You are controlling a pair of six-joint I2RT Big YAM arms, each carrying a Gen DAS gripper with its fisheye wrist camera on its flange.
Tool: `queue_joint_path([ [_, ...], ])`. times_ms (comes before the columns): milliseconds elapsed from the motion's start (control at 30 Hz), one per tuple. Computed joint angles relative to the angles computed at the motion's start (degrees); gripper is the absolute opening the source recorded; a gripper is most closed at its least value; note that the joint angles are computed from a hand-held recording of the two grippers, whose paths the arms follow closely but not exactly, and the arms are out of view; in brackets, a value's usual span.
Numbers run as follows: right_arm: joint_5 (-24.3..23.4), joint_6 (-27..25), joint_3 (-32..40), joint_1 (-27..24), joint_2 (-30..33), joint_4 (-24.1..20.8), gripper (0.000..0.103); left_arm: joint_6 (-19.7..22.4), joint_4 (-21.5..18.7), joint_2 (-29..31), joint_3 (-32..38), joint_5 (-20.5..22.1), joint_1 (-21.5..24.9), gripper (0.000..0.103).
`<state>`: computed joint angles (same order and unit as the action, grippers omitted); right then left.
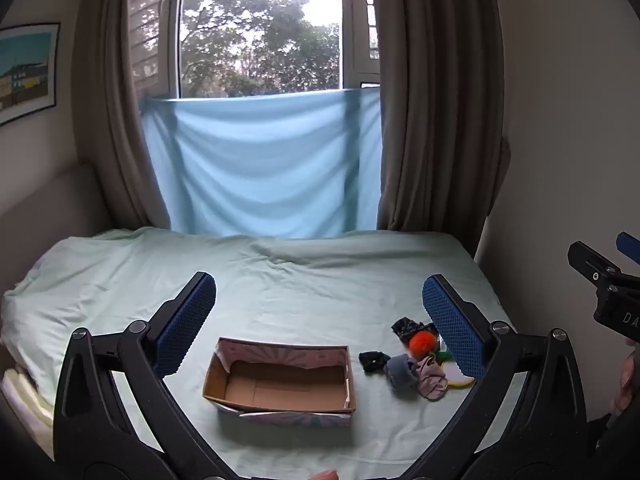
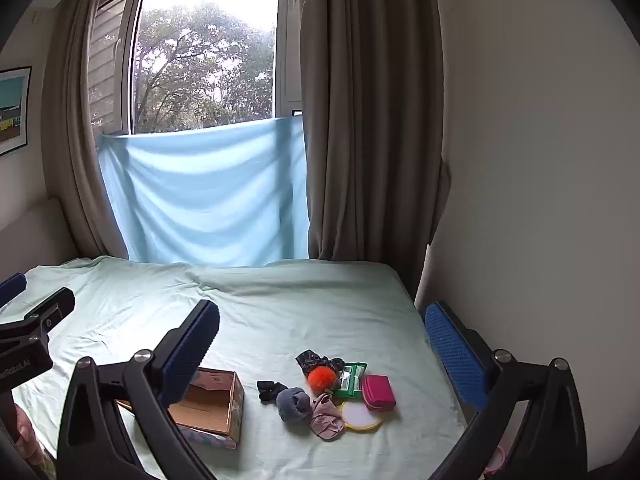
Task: Organize soft objects
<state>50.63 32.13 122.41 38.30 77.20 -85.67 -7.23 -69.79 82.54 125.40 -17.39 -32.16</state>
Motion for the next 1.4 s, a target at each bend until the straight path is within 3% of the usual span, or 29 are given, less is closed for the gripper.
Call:
queue_joint_path([
  [167, -0.1, 0.3, -1.3, 0.4, -0.6, 1.4, 0.103, 0.4, 0.0, 0.7, 0.6, -1.9, -0.9, 0.103],
  [233, -1.2, -0.5, -1.6, -0.6, -1.1, 2.0, 0.103, 0.6, 2.4, -0.6, -1.8, -3.3, -2.6, 0.103],
  [400, -1.9, -1.4, -0.3, -1.2, -1.3, 1.5, 0.103, -0.2, 2.4, -2.1, -2.8, -0.4, -0.5, 0.103],
  [967, -1.3, -2.2, -2.0, -1.1, -1.7, 2.9, 0.103, -1.4, 0.4, -1.4, -0.5, -0.8, -0.8, 0.103],
  [1400, -2.6, -3.1, -2.1, -2.4, -1.4, 4.2, 0.103, -0.9, 1.4, -1.2, -0.9, -1.3, -0.6, 0.103],
])
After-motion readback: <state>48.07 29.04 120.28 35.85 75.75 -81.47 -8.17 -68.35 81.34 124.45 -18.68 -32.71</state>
